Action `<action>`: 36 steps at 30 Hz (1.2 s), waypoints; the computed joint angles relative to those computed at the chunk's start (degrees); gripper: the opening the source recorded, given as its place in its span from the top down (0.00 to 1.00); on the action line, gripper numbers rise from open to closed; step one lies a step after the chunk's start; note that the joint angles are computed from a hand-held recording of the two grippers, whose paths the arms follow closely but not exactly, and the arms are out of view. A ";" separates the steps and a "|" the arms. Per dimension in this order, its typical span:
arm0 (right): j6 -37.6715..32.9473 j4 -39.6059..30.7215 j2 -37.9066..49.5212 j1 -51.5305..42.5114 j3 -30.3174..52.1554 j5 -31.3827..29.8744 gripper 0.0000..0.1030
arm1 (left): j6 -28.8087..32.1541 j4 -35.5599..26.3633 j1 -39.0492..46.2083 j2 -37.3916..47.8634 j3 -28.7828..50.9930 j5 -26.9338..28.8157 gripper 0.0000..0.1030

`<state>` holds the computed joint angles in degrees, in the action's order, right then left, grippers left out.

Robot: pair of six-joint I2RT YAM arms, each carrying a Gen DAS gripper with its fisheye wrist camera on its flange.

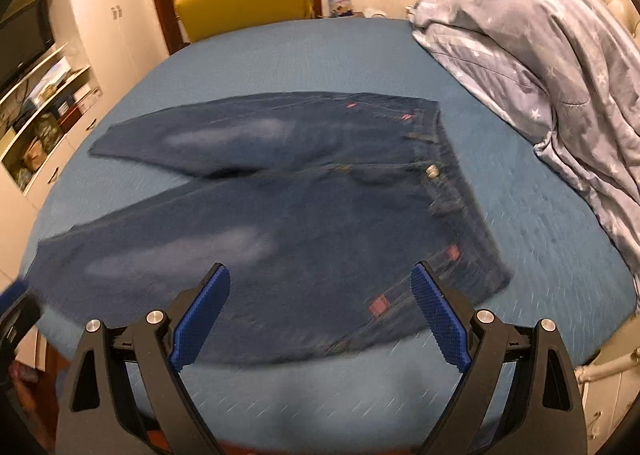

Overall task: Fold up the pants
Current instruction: 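Grasp the hem of one jeans leg with the right gripper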

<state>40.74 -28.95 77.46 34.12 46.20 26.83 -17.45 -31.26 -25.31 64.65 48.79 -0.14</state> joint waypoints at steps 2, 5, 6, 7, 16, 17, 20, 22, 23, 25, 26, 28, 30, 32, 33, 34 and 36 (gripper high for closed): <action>-7.51 4.11 2.83 -10.84 0.72 -5.11 0.14 | -0.32 1.04 2.65 1.58 -0.27 3.11 0.01; -17.32 8.07 12.84 -27.37 8.18 -17.60 0.14 | 0.27 2.56 5.10 4.00 -0.77 4.78 0.01; -20.30 7.18 18.69 -31.48 13.59 -19.29 0.14 | 0.75 3.02 5.77 4.81 -0.91 4.81 0.01; -22.38 6.07 23.26 -33.89 18.20 -19.86 0.14 | 1.56 3.69 6.85 5.69 -1.21 5.45 0.01; -33.29 -8.40 60.02 -44.37 64.31 -23.45 0.16 | 5.00 6.29 14.75 15.57 1.85 7.04 0.02; -34.09 -10.27 62.98 -44.52 68.67 -23.13 0.17 | 4.86 6.49 15.25 16.51 2.23 6.77 0.02; -35.43 -15.48 72.60 -45.46 83.05 -23.12 0.17 | 5.01 7.43 16.91 19.07 3.08 6.55 0.02; -35.93 -16.68 75.95 -45.89 88.27 -23.93 0.17 | 5.56 7.92 17.54 20.59 3.70 6.36 0.02; -36.37 -16.72 77.12 -46.08 90.00 -24.89 0.20 | 5.86 8.22 17.89 21.40 4.12 6.61 0.02; -38.56 -16.81 78.45 -45.91 91.82 -27.04 0.40 | 6.35 8.53 18.45 23.39 5.84 8.11 0.02; -39.11 -16.33 78.57 -45.08 92.00 -25.46 0.54 | 6.38 8.50 18.57 24.02 6.57 8.84 0.03; -41.69 -12.91 75.25 -44.46 86.25 -27.23 0.81 | 6.78 8.90 19.32 26.88 9.87 11.38 0.12; -42.87 -3.83 67.28 -43.30 73.13 -25.61 0.82 | 7.38 8.49 19.63 30.44 14.13 13.08 0.20; -43.00 5.25 57.23 -42.84 58.73 -27.62 0.83 | 7.09 7.75 20.93 35.58 20.34 17.40 0.25; -43.34 9.81 51.94 -42.70 51.53 -28.49 0.83 | 6.23 7.18 21.93 39.11 24.75 20.69 0.27; -43.51 12.77 47.40 -42.50 45.96 -29.49 0.83 | 5.33 6.89 22.43 41.22 27.38 22.92 0.27; -43.88 17.66 37.24 -41.74 34.31 -31.64 0.83 | 1.95 6.07 24.27 47.79 35.38 29.95 0.28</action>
